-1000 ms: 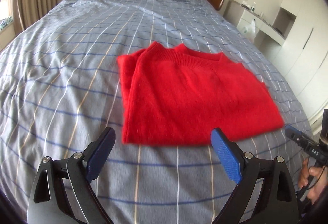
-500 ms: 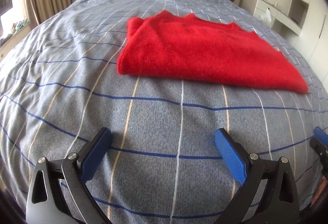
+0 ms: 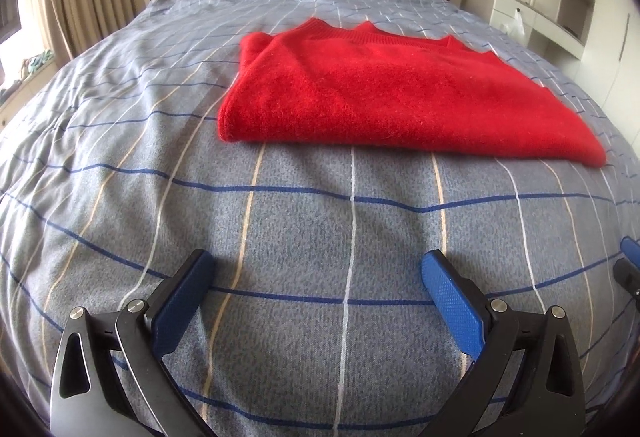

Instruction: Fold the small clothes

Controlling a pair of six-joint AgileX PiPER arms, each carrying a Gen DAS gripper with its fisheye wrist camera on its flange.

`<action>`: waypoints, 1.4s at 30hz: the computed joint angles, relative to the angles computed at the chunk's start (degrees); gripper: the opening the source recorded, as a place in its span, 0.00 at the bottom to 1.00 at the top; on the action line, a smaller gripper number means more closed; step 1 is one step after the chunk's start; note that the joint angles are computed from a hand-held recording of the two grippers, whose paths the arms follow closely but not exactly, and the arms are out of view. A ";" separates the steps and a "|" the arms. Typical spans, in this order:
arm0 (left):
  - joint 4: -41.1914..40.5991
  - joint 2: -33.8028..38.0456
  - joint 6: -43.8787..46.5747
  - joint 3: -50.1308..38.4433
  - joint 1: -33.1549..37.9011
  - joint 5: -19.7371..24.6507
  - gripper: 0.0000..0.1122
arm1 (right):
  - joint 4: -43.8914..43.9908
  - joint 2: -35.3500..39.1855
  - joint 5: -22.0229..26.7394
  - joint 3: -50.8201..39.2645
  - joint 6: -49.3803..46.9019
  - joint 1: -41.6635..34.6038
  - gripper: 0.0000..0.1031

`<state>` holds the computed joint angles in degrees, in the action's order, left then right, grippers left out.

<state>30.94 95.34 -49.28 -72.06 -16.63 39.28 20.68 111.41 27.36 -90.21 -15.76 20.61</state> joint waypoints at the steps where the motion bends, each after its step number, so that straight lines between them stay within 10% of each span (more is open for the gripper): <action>1: 0.07 -0.03 -0.08 0.05 -0.02 -0.04 0.91 | -0.03 -0.03 -0.09 0.09 0.03 0.05 0.67; 42: -1.00 0.04 0.95 -0.25 0.02 0.51 0.91 | 7.49 -3.23 -4.23 3.62 -6.82 -0.47 0.67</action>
